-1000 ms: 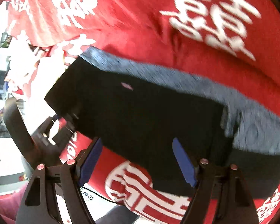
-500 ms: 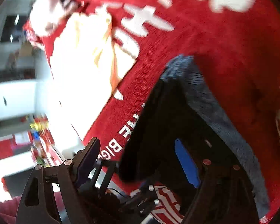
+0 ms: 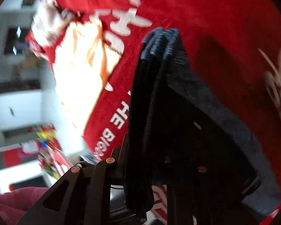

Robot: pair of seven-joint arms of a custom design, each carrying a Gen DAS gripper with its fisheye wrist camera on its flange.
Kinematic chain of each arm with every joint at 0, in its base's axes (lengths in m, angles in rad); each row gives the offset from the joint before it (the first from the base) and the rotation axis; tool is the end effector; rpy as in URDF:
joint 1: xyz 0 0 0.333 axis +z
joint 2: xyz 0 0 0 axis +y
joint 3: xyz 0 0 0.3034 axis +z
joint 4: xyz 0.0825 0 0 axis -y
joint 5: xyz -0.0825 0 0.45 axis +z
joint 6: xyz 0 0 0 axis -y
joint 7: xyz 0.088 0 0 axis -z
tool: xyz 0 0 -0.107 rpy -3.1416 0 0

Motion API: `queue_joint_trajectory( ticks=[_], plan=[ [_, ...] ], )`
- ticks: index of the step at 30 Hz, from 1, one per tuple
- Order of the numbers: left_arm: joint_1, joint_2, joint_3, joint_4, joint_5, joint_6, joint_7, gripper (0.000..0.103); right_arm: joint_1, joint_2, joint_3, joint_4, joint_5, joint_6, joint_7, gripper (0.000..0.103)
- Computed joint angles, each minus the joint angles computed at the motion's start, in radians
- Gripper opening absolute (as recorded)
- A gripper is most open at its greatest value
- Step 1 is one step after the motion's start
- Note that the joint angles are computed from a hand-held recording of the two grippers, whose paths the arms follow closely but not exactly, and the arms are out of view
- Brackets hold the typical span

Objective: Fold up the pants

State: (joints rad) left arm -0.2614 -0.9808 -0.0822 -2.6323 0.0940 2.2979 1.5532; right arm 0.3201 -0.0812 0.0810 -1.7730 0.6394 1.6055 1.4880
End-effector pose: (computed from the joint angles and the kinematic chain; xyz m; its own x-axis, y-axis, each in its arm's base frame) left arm 0.3615 -0.1305 0.5829 -0.2929 -0.9442 -0.1508 -0.7357 0.3233 -0.5952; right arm 0.5233 0.2908 0.5753 0.3238 -0.7374 -0.5927 -0.9011 -0.4312 0.0443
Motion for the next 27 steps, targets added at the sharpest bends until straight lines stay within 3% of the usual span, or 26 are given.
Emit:
queue_joint_trajectory(
  ticks=[6,15,22,27],
  plan=[
    [-0.099,0.038,-0.035,0.092,-0.044,0.007,0.028,0.036,-0.077,-0.305,-0.106,-0.285,0.156,0.089,-0.022,0.019],
    [-0.268,0.218,-0.149,0.241,-0.097,0.025,0.040,0.036,-0.257,-0.702,-0.275,-0.627,0.135,0.109,-0.037,0.022],
    [-0.328,0.389,-0.242,0.316,-0.070,0.024,-0.010,0.036,-0.430,-0.807,-0.360,-0.785,0.062,0.064,-0.066,0.022],
    [-0.346,0.464,-0.267,0.333,-0.041,-0.004,-0.057,0.036,-0.510,-0.766,-0.380,-0.826,0.027,0.055,-0.117,0.022]
  ],
)
